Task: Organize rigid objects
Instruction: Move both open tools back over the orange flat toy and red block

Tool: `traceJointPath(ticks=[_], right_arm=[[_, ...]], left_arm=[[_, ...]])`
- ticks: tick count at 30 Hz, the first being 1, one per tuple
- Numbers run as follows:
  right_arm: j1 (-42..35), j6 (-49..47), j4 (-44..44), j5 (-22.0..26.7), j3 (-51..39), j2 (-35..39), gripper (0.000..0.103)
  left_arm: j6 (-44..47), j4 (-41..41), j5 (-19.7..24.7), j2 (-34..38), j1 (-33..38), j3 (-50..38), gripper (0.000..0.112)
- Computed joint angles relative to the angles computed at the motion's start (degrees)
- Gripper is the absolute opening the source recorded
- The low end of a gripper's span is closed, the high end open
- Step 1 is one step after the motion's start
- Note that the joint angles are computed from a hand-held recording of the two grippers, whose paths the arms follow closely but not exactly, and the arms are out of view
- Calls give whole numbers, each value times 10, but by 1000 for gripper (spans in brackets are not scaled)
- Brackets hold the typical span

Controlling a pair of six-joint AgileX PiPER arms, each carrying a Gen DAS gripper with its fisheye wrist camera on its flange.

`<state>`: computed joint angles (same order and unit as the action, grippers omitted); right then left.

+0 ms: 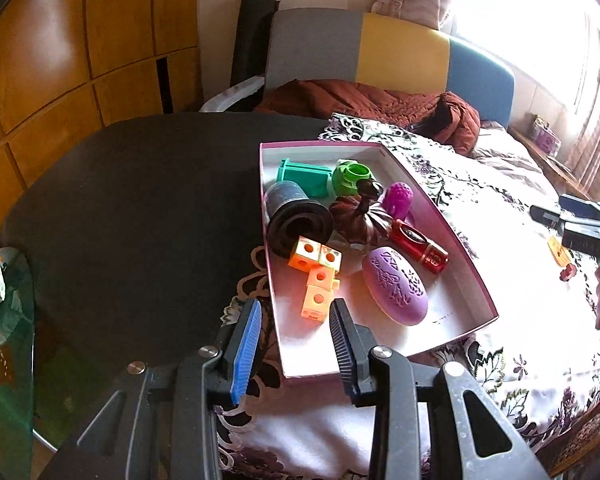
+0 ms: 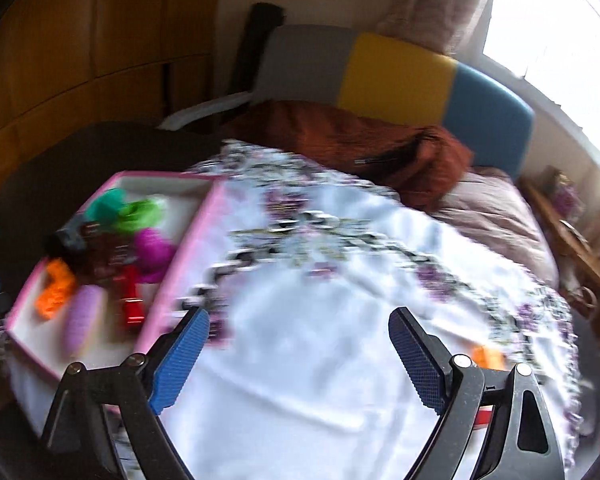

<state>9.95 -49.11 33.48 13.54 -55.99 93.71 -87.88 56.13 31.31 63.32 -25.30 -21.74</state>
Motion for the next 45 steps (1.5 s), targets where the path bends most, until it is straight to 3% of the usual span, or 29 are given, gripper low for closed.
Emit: traceJointPath(ticks=[5,9,12,14,17,25,28,32,35,40,45], right_arm=[[-100,80,-44,-54,-42,33,96],[-200,297,-131,-93,-70,79,98],[-281,381,-90,12,-145,131,97],[-319,350,2,51,-166,145,97],[-345,324,68,95,-180,160,97],[-355,285,116,109,-174,161,98],[-348,320,73,106,-177,160,98],[-343,356,27,95,-176,153,98],[-341,382,-5,73,-167,140,98],[-352,355,35,53,-150,124,99],[-365,329,75,69,-158,133,99]], left_arm=[[-12,16,3,4,-15,-5,35],[6,4,3,11,-26,-24,35],[3,8,11,29,-48,-45,35],[20,-6,3,54,-55,-69,35],[37,-11,-9,90,-75,-107,35],[164,-92,-84,228,-106,-233,35],[261,-179,-115,282,-108,-284,35],[481,-384,-148,356,-102,-361,35],[653,-537,-150,417,-108,-436,35],[845,-676,-112,514,-118,-577,35],[932,-718,-32,619,-128,-747,40]])
